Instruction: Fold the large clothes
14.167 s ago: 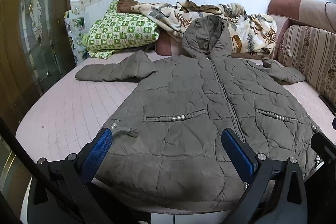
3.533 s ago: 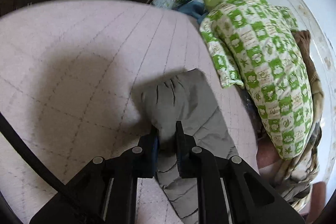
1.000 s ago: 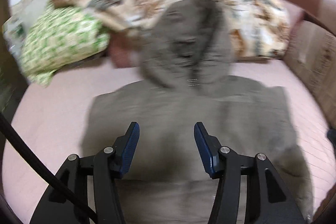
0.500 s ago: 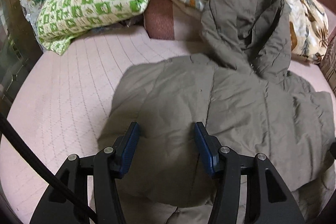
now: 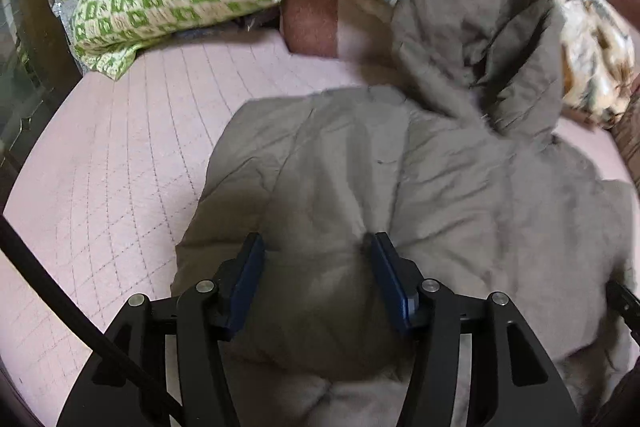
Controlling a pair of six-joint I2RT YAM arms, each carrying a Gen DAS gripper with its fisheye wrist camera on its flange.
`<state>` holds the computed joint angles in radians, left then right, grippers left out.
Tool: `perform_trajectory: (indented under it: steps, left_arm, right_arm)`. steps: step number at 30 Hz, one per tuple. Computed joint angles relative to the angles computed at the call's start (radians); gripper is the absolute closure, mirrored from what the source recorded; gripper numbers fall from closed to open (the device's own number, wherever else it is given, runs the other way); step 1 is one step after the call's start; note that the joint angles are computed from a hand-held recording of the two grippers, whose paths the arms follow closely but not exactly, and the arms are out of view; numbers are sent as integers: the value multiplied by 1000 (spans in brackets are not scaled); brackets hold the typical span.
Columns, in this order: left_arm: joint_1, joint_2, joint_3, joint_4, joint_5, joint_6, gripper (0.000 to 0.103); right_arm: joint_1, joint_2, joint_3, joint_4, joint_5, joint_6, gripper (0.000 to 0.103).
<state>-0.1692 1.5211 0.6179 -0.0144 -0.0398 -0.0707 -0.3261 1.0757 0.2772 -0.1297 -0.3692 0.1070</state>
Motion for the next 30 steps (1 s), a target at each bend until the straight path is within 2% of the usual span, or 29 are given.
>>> perform_trajectory:
  steps: [5,8,12,13,16,19,21,23,25,27,29,30]
  left_arm:
    - [-85,-189,-75,-68,5,-49,48]
    - [-206,-220,-78,-97,-66,-86,48]
    - [-386,-124,-55,-71,-201,-138,47]
    - [-419,-76,-41,-59,-225,-151,43]
    - [-458,55,1,-43,-283,-175,39]
    - [-451,0,-11,-86,-266,-178,39]
    - [-432,-102,-35,-153,-232,-162,39]
    - [-421,-267,-78,-233,-244,-131,39]
    - [-394,-463,-98,-377,-259,-93,39]
    - [-329,-642,-85,-539,-234,-69,39]
    - [-221,-825,-30,-733,-168,-30,39]
    - [-172,-871,-4,-788,-135,-7,39]
  right_arm:
    - [-79,-218,11,-181,-85,-31,41]
    - [-125,-302,22,-270,-132,-65,40]
    - [-174,-354,28,-346,-178,-113,40]
    - [-190,-355,30,-358,-189,-131,40]
    - [-268,-354,43,-405,-243,-202,40]
    - [-344,-333,60,-433,-294,-255,40]
    - [-391,-301,75,-443,-335,-281,40]
    - [-415,-290,86,-452,-361,-289,40]
    - [-421,-292,92,-455,-374,-283,40]
    - [-422,-300,94,-460,-381,-275,40]
    - [-416,-313,89,-462,-383,-267,40]
    - [-411,-325,85,-467,-378,-266,40]
